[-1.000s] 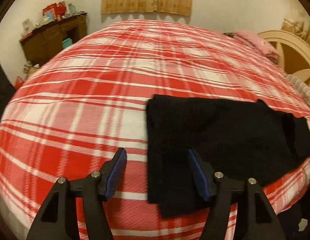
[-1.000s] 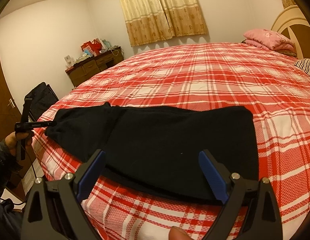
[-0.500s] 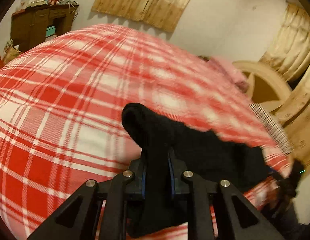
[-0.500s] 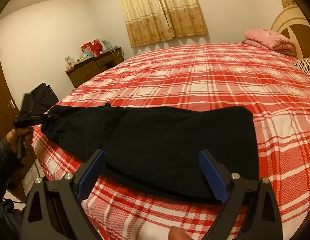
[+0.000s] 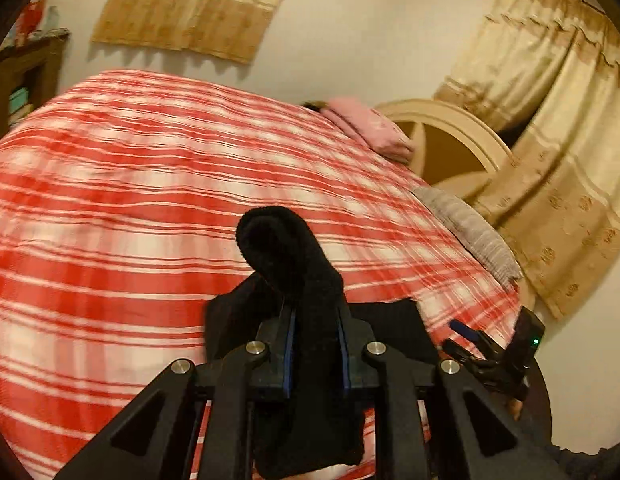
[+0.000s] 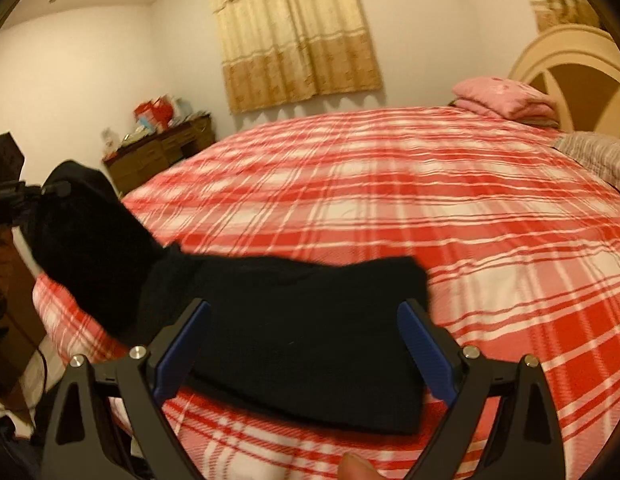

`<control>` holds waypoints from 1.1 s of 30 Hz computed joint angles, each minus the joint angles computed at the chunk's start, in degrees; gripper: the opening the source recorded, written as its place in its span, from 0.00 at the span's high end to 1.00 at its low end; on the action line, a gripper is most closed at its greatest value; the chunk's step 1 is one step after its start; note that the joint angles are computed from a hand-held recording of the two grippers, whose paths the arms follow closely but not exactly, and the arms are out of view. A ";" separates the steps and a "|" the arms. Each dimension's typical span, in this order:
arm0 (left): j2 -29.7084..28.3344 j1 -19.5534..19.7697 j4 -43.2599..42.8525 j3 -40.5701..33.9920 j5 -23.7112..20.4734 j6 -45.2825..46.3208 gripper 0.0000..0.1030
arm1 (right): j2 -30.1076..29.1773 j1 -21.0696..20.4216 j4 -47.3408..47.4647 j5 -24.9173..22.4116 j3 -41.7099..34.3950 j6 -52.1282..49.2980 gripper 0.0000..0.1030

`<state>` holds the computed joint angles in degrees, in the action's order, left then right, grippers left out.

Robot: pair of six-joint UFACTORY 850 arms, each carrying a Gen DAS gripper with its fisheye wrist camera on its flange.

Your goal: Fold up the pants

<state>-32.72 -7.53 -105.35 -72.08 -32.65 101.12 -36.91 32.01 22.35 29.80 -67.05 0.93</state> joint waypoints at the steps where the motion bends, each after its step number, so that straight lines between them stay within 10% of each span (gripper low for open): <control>1: -0.29 -0.91 0.46 -0.59 0.72 -0.10 0.84 | 0.39 -0.31 1.03 0.67 0.57 -0.20 0.06; 19: -17.08 -14.30 24.57 -19.98 8.76 -24.34 0.83 | 1.77 -4.22 5.25 4.35 3.44 4.55 0.06; 31: -13.77 -15.29 1.11 -12.63 4.73 3.00 0.67 | 1.74 -6.08 -2.05 4.42 4.53 14.74 0.06; 33: -11.00 -14.81 -5.85 -8.83 2.90 11.23 0.48 | 1.69 -6.09 -3.17 4.36 4.56 15.96 0.06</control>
<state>-43.72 -22.34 -111.20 -80.90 -29.74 112.35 -35.22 25.92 19.18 34.16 -62.49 16.89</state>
